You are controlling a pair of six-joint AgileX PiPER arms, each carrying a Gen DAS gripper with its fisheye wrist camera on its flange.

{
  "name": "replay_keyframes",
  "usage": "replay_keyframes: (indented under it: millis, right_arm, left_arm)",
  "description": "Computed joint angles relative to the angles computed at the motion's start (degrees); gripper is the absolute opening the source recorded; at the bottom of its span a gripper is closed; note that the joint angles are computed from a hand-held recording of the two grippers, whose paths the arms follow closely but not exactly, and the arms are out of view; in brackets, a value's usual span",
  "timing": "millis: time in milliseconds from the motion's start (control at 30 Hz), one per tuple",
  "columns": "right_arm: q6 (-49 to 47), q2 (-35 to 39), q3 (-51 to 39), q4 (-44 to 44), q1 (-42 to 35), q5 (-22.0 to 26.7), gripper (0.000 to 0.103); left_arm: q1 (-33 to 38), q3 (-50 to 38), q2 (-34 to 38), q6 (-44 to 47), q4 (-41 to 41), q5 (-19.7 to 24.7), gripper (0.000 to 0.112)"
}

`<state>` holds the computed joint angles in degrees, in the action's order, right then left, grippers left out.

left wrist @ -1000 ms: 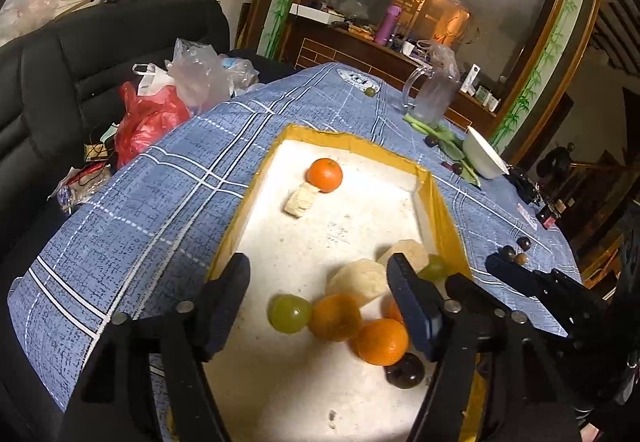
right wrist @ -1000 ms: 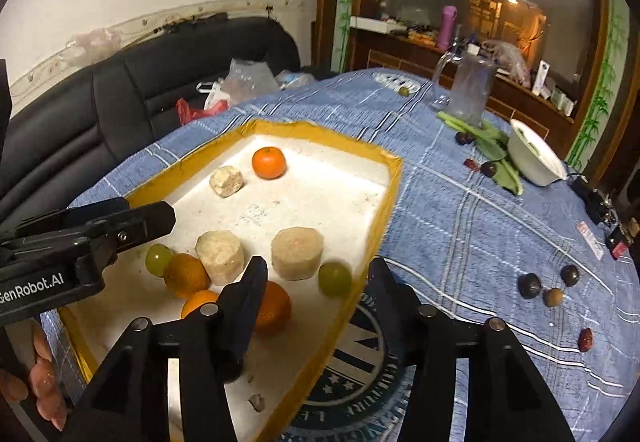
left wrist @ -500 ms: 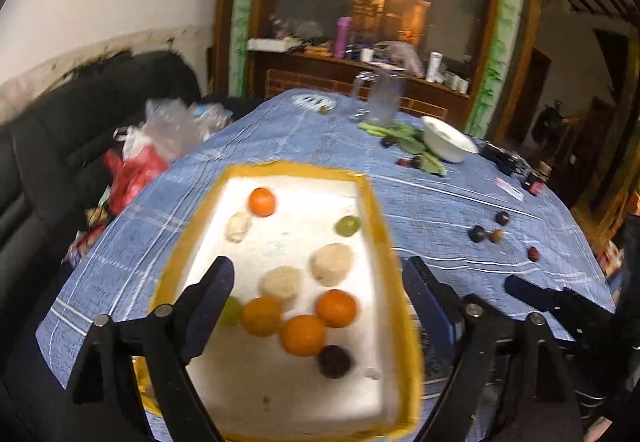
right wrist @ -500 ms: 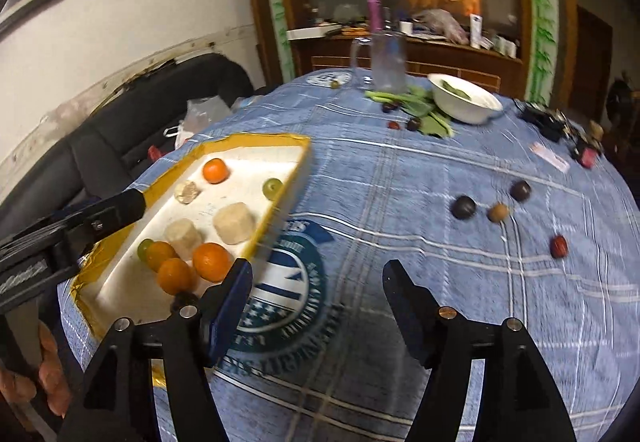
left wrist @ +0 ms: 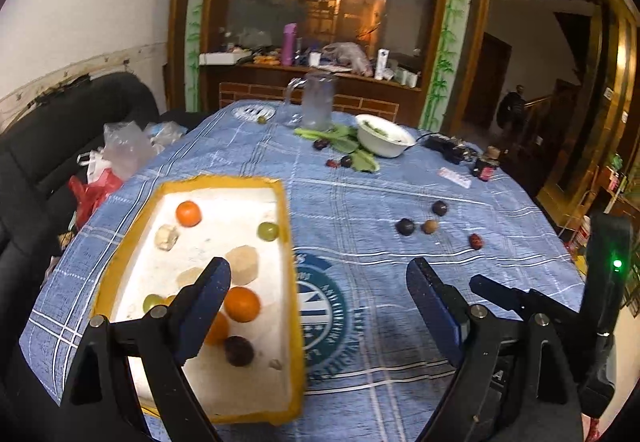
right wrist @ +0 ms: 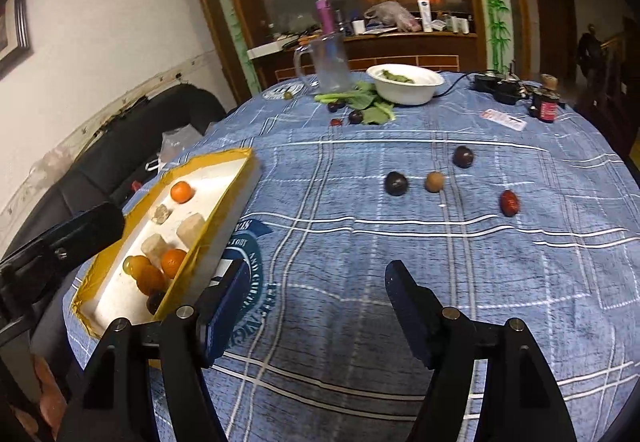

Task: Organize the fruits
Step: 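Raise both tools and swing them back over the remaining fruits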

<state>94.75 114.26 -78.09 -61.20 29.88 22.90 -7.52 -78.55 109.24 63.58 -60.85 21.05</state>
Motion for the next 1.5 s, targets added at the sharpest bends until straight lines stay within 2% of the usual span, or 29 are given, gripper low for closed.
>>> replay_keyframes:
  millis: [133, 233, 333, 500, 567, 667, 767, 867, 933, 1033, 1133, 1300, 1433, 1500]
  right_arm:
    - [7.3, -3.31, 3.92, -6.03, 0.77, 0.8, 0.075]
    - [10.03, -5.48, 5.65, -9.34, 2.45, 3.13, 0.075]
    - [12.09, -8.88, 7.83, -11.61, 4.58, 6.61, 0.075]
    - [9.3, -17.71, 10.58, -10.5, 7.45, 12.48, 0.077]
    - [5.03, -20.63, 9.57, -8.39, 8.4, 15.47, 0.08]
    - [-6.41, -25.6, 5.17, -3.3, 9.34, 20.6, 0.081]
    - [-18.14, -28.02, -3.12, 1.52, 9.08, 25.97, 0.085]
    - [-30.64, -26.79, -15.89, 5.45, 8.29, 33.97, 0.085]
    - [-36.69, -25.04, -23.66, 6.49, 7.59, 38.44, 0.091]
    - [-41.61, -22.77, -30.25, 8.43, 5.8, 41.85, 0.093]
    - [-42.41, -22.16, -27.95, 12.36, 3.01, 41.31, 0.093]
    - [-40.74, -21.04, -15.78, 18.08, -3.33, 34.96, 0.093]
    - [-40.03, -19.68, -7.03, 24.51, -11.77, 23.59, 0.093]
    - [-39.33, -19.25, -3.78, 26.39, -15.25, 18.66, 0.093]
  left_arm:
    - [-0.86, 3.9, -3.66, 6.88, -5.01, -0.82, 0.089]
    - [-0.59, 6.51, -6.78, 11.44, -9.18, 0.57, 0.089]
    - [2.01, 7.59, -10.1, 12.35, -11.25, 7.57, 0.089]
    - [6.45, 8.65, -17.79, 16.14, -14.79, 16.23, 0.089]
    - [8.41, 7.75, -20.15, 16.01, -14.56, 19.92, 0.089]
    - [12.79, 3.51, -22.42, 13.72, -14.03, 27.77, 0.09]
    - [15.24, -2.1, -22.95, 10.32, -12.78, 31.56, 0.096]
    - [15.15, -8.01, -22.34, 7.54, -11.59, 32.29, 0.099]
    - [13.86, -10.91, -21.49, 6.14, -10.3, 31.27, 0.101]
    - [10.55, -11.58, -20.14, 6.47, -9.33, 27.9, 0.103]
    - [6.23, -12.04, -16.97, 4.98, -6.65, 25.75, 0.103]
    - [-1.04, -15.0, -8.9, -0.07, 1.28, 22.91, 0.103]
    - [-4.47, -15.1, -3.63, -1.35, 4.16, 16.72, 0.103]
    - [-5.72, -18.82, 0.98, -8.73, 10.96, 14.71, 0.103]
